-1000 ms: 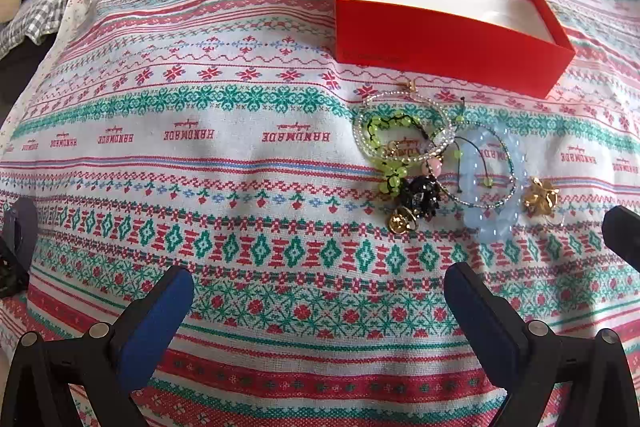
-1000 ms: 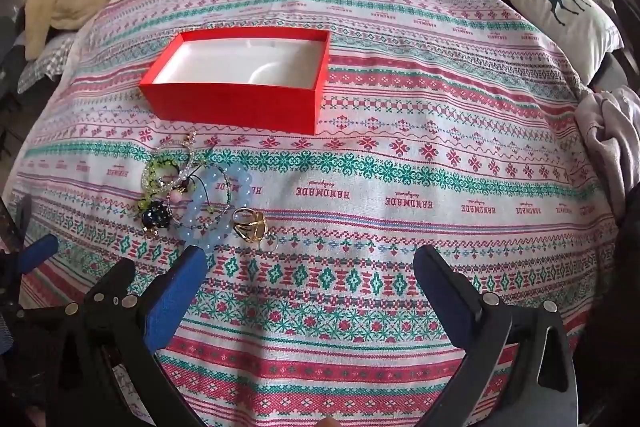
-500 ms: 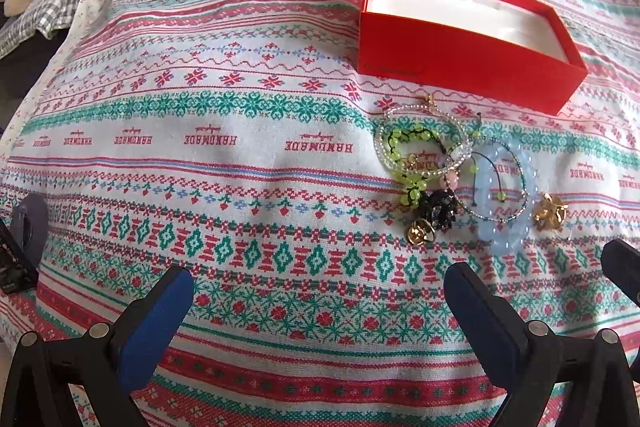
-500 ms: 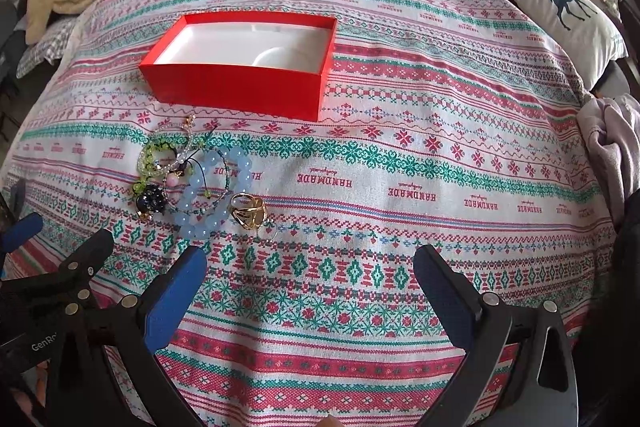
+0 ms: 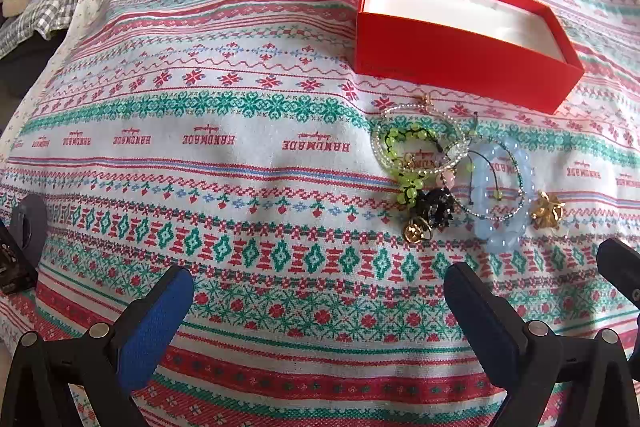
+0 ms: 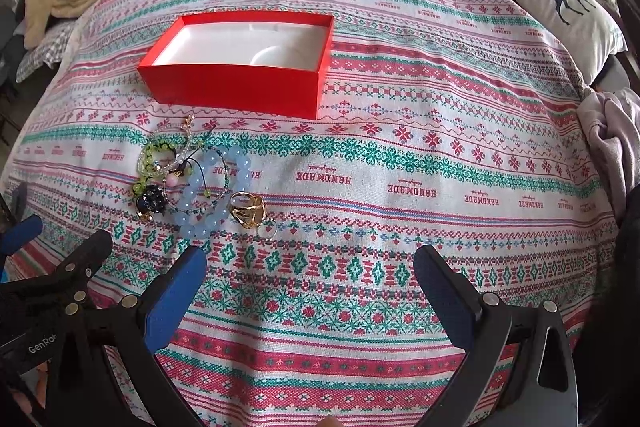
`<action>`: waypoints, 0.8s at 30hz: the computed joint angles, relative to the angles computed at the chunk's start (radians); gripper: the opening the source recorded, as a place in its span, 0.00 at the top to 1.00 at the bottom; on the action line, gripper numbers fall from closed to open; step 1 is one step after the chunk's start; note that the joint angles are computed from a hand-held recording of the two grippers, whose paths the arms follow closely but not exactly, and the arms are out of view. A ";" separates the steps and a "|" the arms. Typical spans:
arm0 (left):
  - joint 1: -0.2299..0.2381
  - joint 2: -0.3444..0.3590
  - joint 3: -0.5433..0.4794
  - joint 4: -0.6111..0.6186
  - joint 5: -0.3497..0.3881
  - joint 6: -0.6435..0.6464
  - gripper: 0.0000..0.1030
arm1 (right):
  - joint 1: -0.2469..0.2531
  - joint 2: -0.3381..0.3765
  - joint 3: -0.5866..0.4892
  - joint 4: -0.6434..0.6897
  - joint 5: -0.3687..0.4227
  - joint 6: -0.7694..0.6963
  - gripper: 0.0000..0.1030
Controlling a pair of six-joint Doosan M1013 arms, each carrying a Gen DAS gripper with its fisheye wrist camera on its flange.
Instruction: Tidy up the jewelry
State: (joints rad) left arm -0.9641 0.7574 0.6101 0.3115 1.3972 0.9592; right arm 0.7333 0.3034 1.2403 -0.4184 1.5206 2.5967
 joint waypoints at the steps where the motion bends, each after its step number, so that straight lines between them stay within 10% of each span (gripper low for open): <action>1: 0.000 0.000 0.000 0.000 0.001 -0.001 0.00 | 0.000 0.001 0.000 0.000 0.000 -0.001 0.00; 24: 0.001 -0.002 -0.002 0.003 -0.005 -0.004 0.00 | 0.003 0.009 -0.003 0.002 0.007 -0.004 0.00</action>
State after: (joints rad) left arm -0.9630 0.7551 0.6084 0.3140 1.3925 0.9552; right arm 0.7359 0.3125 1.2376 -0.4168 1.5272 2.5927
